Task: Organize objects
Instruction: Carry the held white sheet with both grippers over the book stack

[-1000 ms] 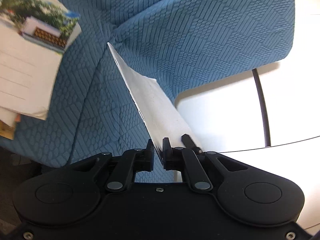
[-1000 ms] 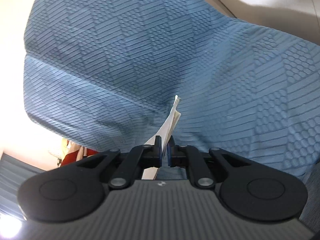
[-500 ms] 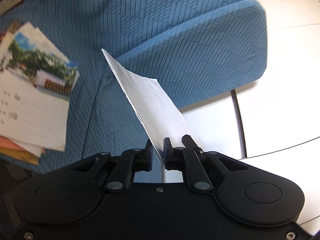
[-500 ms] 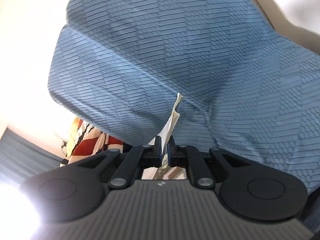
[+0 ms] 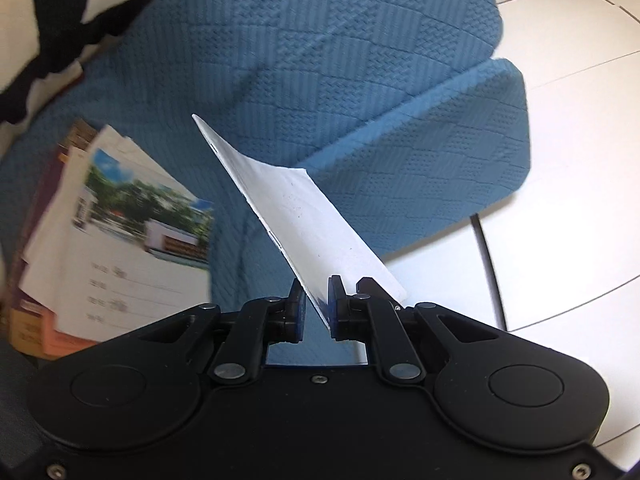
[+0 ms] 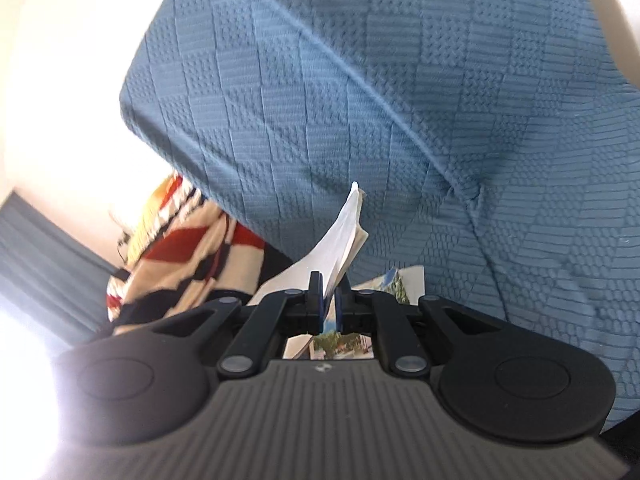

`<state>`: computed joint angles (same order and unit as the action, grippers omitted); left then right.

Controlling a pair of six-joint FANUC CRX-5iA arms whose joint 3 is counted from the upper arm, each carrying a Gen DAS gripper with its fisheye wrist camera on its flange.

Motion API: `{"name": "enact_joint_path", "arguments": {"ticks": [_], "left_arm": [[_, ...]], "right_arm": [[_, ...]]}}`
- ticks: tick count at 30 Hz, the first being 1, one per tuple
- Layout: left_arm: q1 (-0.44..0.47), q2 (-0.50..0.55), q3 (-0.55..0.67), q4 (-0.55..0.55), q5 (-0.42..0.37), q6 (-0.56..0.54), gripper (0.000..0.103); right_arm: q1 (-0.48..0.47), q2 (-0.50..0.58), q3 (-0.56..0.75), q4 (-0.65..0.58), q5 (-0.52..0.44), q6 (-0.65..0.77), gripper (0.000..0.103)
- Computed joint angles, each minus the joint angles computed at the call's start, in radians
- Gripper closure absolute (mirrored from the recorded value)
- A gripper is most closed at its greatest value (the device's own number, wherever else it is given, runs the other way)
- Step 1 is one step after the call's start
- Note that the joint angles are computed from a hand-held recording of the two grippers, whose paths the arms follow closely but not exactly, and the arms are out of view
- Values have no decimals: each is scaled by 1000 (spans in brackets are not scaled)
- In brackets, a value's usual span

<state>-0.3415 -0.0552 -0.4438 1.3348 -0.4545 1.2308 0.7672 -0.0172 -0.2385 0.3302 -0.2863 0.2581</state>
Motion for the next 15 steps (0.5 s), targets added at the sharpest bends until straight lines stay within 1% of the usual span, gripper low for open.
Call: {"name": "enact_joint_path", "arguments": {"ticks": [3, 6, 8, 11, 12, 15], "left_arm": [[36, -6, -8, -64, -12, 26, 92], [63, -5, -15, -115, -19, 53, 92], [72, -3, -27, -117, -18, 46, 93], [94, 10, -24, -179, -30, 84, 92], [100, 14, -24, -196, -32, 93, 92], [118, 29, -6, -294, -39, 152, 92]], "right_arm": [[15, 35, 21, -4, -12, 12, 95], [32, 67, 24, 43, -22, -19, 94], [44, 85, 17, 90, -25, -55, 94], [56, 103, -5, 162, -21, -118, 94], [60, 110, -5, 167, -27, -124, 94], [69, 129, -6, 167, -36, -119, 93]]}}
